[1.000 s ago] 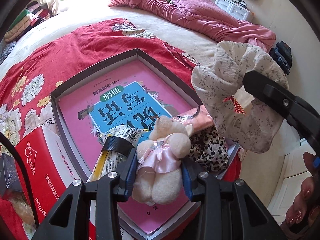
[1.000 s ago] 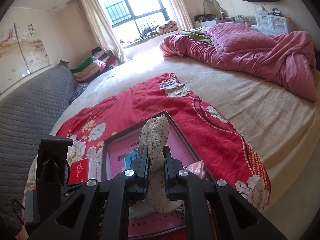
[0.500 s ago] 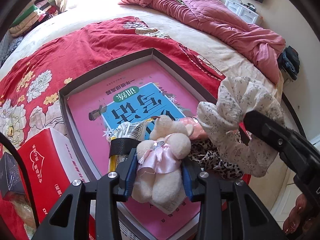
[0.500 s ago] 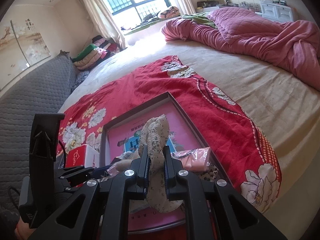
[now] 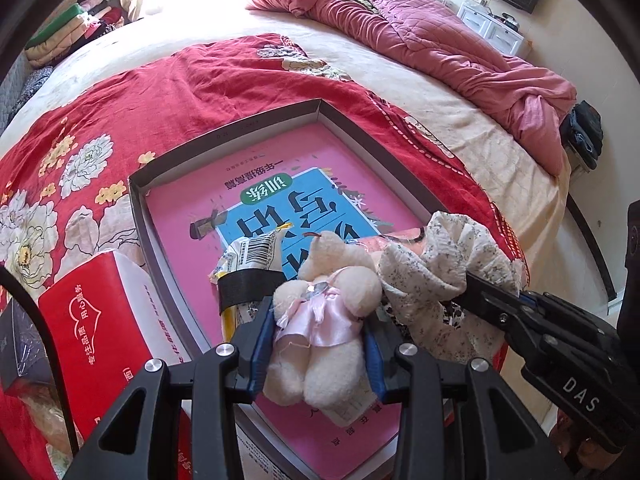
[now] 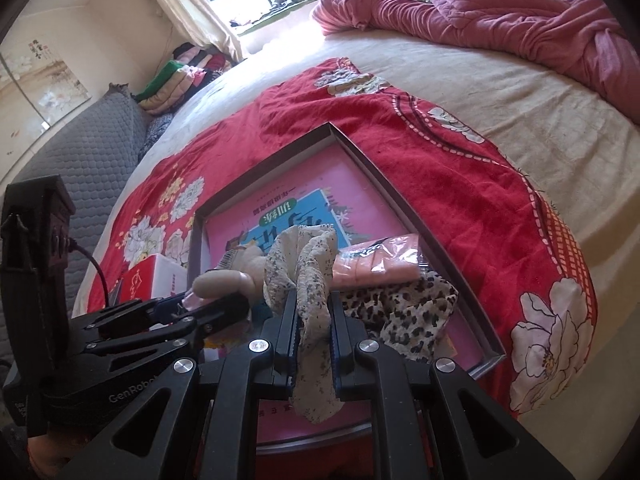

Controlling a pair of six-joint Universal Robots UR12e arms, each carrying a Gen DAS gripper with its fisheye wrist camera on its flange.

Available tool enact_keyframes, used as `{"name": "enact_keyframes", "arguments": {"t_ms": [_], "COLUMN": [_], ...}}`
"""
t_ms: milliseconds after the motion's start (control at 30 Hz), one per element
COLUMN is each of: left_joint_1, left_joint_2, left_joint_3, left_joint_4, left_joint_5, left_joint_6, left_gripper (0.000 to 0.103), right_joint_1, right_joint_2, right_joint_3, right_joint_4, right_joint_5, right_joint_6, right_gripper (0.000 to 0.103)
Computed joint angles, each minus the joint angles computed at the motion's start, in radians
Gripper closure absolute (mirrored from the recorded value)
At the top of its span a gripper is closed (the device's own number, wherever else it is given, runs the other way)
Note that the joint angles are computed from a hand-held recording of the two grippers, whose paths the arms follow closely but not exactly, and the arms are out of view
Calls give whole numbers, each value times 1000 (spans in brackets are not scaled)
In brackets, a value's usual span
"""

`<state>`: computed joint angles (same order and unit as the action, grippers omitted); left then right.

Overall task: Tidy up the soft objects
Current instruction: 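Open the right tool to drop the lace scrunchie while the left tool releases the teddy bear into the tray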

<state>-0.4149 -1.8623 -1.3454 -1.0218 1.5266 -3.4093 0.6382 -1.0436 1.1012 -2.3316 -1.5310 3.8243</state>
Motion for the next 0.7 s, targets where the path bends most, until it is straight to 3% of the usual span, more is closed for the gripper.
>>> {"name": "enact_keyframes", "arguments": {"t_ms": [400, 700], "left_joint_1": [2, 0], "left_joint_2": [5, 3], "left_joint_3": [-6, -7], "left_joint_4": [15, 14], "left_joint_5": [-1, 1], "left_joint_6": [-9, -8], "left_gripper": [63, 63], "right_joint_1": [20, 23], "right_joint_2": [19, 29], "right_joint_3": [-38, -52], "right_joint_4": [114, 151], "right_joint_5": [-173, -206], "right_joint_6": [-33, -53], "right_gripper": [87, 81]}}
